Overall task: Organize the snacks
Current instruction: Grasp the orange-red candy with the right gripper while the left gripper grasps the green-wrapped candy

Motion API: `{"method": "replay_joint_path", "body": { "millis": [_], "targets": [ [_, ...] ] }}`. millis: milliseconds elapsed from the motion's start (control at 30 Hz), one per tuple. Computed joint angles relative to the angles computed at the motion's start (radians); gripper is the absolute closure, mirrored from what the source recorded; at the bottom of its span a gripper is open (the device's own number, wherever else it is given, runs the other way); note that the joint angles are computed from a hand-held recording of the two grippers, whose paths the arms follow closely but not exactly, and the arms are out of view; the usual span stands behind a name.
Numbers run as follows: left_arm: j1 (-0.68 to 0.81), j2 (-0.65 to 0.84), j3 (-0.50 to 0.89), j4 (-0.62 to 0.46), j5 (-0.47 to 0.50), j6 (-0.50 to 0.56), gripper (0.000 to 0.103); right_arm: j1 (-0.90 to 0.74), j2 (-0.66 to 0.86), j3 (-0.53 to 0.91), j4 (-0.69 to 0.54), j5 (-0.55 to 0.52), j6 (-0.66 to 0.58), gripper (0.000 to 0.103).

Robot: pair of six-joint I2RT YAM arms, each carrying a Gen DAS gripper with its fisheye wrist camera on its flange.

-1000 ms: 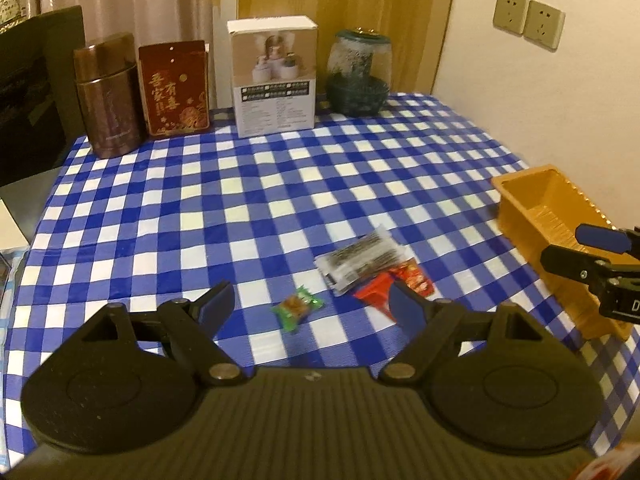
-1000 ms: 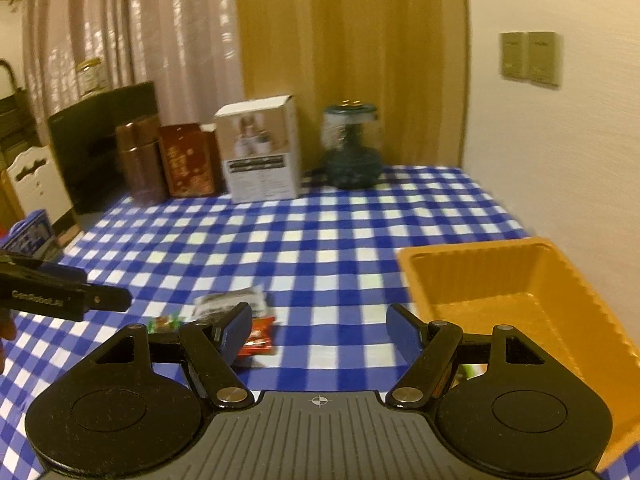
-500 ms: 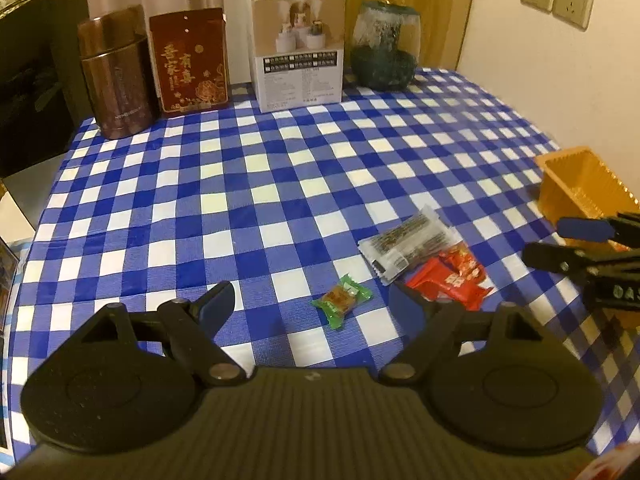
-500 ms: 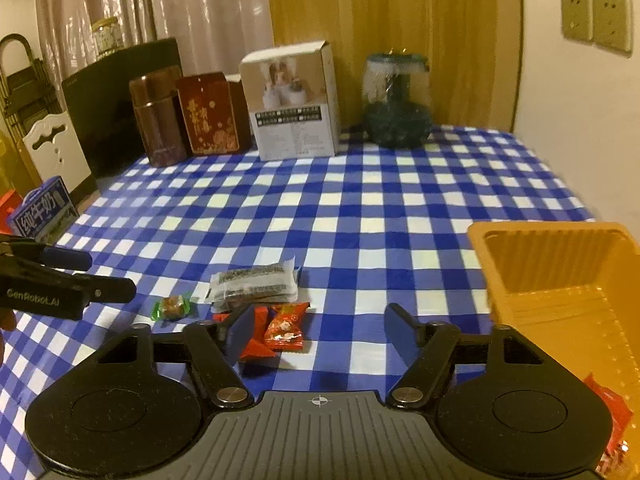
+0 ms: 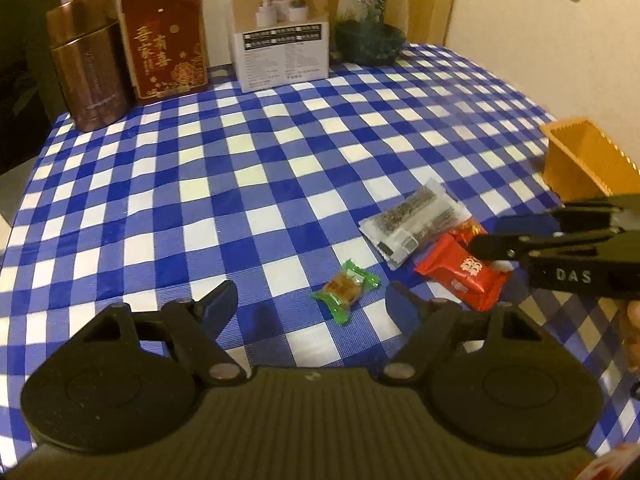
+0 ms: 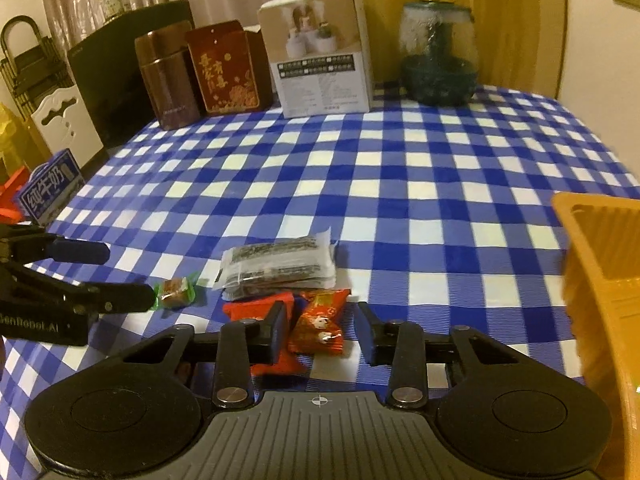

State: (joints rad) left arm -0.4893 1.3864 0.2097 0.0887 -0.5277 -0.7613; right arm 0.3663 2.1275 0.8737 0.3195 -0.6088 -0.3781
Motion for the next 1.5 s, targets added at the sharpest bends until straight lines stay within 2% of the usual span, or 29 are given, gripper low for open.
{"method": "replay_joint_path", "body": {
  "millis": [233, 433, 500, 633, 900, 1067, 1300, 1500],
  "targets": [
    [0.016, 0.099, -0.018, 0.152, 0.017, 0.063, 0.026, 0.027, 0.035, 0.04, -0.034, 0.031, -0.001, 0.074],
    [0.054, 0.18, -0.032, 0.316, 0.053, 0.165, 0.035, 0.008, 0.015, 0.041, -0.05, 0.036, 0.008, 0.075],
    [0.058, 0.217, -0.024, 0.345, 0.065, 0.204, 0.046, -0.002, 0.005, 0.036, -0.04, 0.041, 0.022, 0.075],
    [0.063, 0.281, -0.013, 0.394, 0.09, 0.256, 0.057, -0.026, 0.006, 0.051, -0.047, 0.04, 0.052, 0.075],
    [0.062, 0.282, -0.006, 0.364, 0.102, 0.235, 0.079, -0.045, -0.001, 0.055, -0.068, 0.028, 0.048, 0.075],
    [0.066, 0.271, 0.017, 0.314, 0.103, 0.198, 0.082, -0.052, -0.021, 0.037, -0.067, 0.018, 0.045, 0.075],
    [0.059, 0.2, 0.041, 0.2, 0.098, 0.092, 0.083, -0.085, -0.063, 0.007, -0.075, -0.001, 0.04, 0.075],
    [-0.031, 0.129, 0.058, 0.096, 0.049, -0.023, 0.083, -0.115, -0.107, -0.024, -0.085, -0.019, 0.031, 0.075]
  ]
}}
